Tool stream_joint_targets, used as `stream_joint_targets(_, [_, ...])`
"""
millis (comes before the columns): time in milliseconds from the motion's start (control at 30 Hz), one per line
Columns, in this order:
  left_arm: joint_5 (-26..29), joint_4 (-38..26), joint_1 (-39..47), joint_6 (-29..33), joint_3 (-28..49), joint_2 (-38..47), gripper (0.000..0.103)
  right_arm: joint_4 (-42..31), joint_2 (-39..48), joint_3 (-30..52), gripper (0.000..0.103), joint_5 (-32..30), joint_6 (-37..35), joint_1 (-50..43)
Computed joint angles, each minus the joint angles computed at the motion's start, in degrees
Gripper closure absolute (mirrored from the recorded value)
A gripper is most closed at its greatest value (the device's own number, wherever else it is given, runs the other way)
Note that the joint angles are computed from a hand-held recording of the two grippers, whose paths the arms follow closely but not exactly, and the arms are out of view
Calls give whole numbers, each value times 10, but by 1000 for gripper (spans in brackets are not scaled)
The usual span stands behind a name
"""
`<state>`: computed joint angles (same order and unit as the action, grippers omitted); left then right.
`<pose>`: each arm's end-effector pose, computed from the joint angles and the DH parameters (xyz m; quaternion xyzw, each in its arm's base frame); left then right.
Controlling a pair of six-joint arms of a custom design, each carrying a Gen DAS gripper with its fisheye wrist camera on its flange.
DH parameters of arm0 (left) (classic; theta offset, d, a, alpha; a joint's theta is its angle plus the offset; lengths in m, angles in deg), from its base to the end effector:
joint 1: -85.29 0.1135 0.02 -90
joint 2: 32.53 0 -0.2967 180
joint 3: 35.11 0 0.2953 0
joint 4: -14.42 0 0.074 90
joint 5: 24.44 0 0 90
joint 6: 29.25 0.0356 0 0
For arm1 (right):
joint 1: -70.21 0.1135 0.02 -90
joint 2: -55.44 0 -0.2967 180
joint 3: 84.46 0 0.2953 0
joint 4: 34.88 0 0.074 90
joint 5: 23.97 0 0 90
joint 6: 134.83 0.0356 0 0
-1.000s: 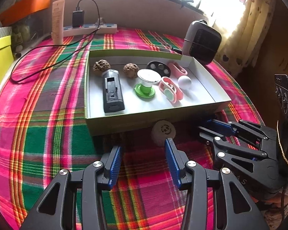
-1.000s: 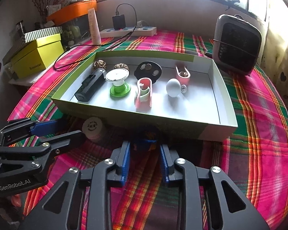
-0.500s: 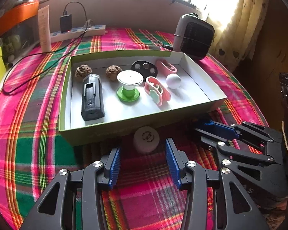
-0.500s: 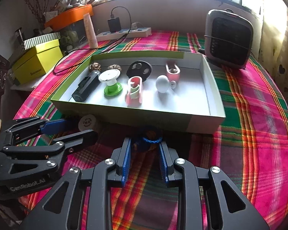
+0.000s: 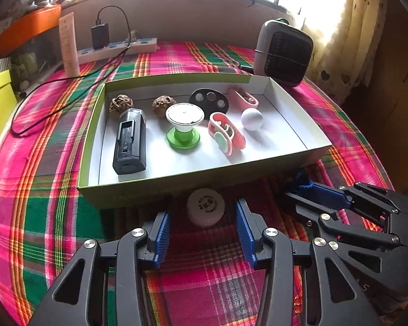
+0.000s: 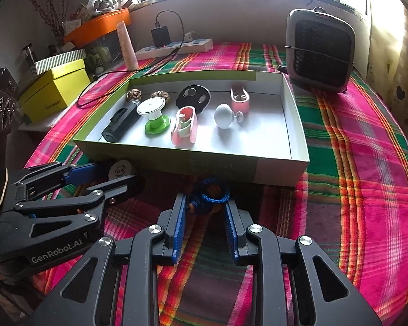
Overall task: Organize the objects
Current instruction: 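Grasp the white round container with the left tool while the right grasps the blue rope toy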
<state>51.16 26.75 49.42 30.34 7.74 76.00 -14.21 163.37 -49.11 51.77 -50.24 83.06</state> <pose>0.2488 -0.1690 0.0387 0.0055 0.9426 -0.0709 0.3262 0.2581 0.0679 0.0286 -0.1888 0.9196 0.1381 0.3155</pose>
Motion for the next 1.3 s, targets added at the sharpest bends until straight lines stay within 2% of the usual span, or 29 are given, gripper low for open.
stream_joint_targets(133, [-4, -4, 0, -6, 1, 0, 62, 1, 1, 0, 75, -6, -1, -4])
stream_joint_targets(300, [-17, -9, -2, -12, 3, 1, 70, -2, 1, 0, 75, -10, -3, -6])
stream_joint_targets(600, [-23, -5, -2, -15, 0, 2, 76, -1, 1, 0, 75, -10, -3, -6])
stream_joint_targets(1300, [-20, -4, -1, -17, -3, -1, 76, 1, 5, 1, 75, -8, -4, -7])
